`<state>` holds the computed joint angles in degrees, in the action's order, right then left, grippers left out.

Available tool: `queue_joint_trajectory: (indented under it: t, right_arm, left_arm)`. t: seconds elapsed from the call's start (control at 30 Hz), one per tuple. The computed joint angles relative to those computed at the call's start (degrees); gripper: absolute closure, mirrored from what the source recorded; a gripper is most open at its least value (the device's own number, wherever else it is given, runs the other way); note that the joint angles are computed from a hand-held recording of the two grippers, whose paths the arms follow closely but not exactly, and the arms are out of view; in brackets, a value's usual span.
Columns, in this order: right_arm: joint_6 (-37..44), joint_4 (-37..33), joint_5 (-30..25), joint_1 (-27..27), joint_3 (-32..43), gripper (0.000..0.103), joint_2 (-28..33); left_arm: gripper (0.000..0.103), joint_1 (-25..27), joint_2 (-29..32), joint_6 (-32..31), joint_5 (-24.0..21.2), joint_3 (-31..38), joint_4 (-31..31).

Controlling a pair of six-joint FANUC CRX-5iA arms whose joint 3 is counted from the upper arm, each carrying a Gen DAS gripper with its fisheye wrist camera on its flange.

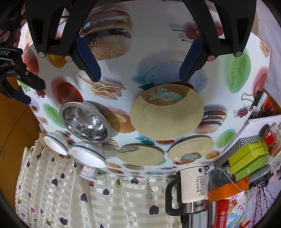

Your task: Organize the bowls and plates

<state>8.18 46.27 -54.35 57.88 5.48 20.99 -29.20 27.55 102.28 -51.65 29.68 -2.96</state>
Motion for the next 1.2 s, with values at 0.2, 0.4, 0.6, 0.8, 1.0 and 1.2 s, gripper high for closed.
queue_joint_trajectory:
  t: [0.2, 0.4, 0.6, 0.8, 1.0, 1.2]
  right_arm:
    - [-0.01, 0.45, 0.95, -0.23, -0.11, 0.000, 0.03]
    - [2.66, -1.84, 1.40, -0.52, 1.42, 0.000, 0.81]
    - [2.89, -1.44, 2.03, -0.78, 1.15, 0.000, 0.79]
    - [3.17, -1.06, 2.25, -0.83, 1.14, 0.000, 0.89]
    - [3.60, -1.07, 2.55, -0.86, 1.26, 0.000, 0.95]
    - [3.42, -0.75, 2.78, -0.93, 1.10, 0.000, 0.89]
  left_arm:
    - [0.012, 0.35, -0.10, -0.25, 0.78, -0.41, 0.65]
    - [0.012, 0.46, 0.04, -1.02, 0.92, -0.37, 0.71]
    - [0.012, 0.22, 0.36, -0.93, 0.53, 0.34, -0.99]
    - [0.012, 0.09, 0.17, -1.25, 0.87, 0.13, -1.53]
    - [0.012, 0.51, 0.00, -1.39, 1.43, -0.34, -0.70]
    - [0.012, 0.87, -0.48, -2.02, 2.55, -1.36, 0.43]
